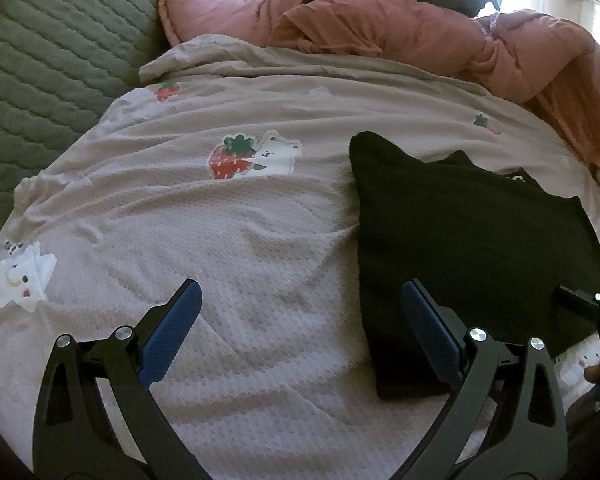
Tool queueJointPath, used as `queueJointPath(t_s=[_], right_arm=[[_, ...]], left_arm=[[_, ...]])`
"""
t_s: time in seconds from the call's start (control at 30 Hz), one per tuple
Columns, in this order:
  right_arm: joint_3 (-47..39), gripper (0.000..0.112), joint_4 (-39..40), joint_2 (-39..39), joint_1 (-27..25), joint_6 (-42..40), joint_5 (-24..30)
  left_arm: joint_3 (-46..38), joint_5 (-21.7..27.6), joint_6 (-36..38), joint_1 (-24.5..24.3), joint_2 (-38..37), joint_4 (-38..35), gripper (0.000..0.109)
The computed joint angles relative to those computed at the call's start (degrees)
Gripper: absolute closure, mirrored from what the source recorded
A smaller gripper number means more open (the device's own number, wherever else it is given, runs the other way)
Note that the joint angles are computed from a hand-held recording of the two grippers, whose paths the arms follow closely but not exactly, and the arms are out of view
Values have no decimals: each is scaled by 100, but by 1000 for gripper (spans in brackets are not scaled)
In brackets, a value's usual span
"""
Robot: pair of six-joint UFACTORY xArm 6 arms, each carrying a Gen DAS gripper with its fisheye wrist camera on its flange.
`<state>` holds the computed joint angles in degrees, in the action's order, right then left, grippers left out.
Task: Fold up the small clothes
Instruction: 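Move both tools toward the side edge of the folded shirt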
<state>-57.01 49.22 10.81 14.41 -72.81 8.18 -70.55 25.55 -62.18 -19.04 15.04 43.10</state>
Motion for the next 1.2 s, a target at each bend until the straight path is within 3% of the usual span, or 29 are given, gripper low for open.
queueJointPath(t_s=[0.83,1.1,1.2], right_arm=[[-544,14,-815,720,268,584,-705],[-571,14,-1063,874,381,755,-1130],[-594,14,-713,912,475,440,-1331]], left_arm=[[-1875,696,1315,199,1339,-1199,15],[-1971,215,1764,332,1597,-1861,15],[-1982,214,1891,341,1639,-1999,15]])
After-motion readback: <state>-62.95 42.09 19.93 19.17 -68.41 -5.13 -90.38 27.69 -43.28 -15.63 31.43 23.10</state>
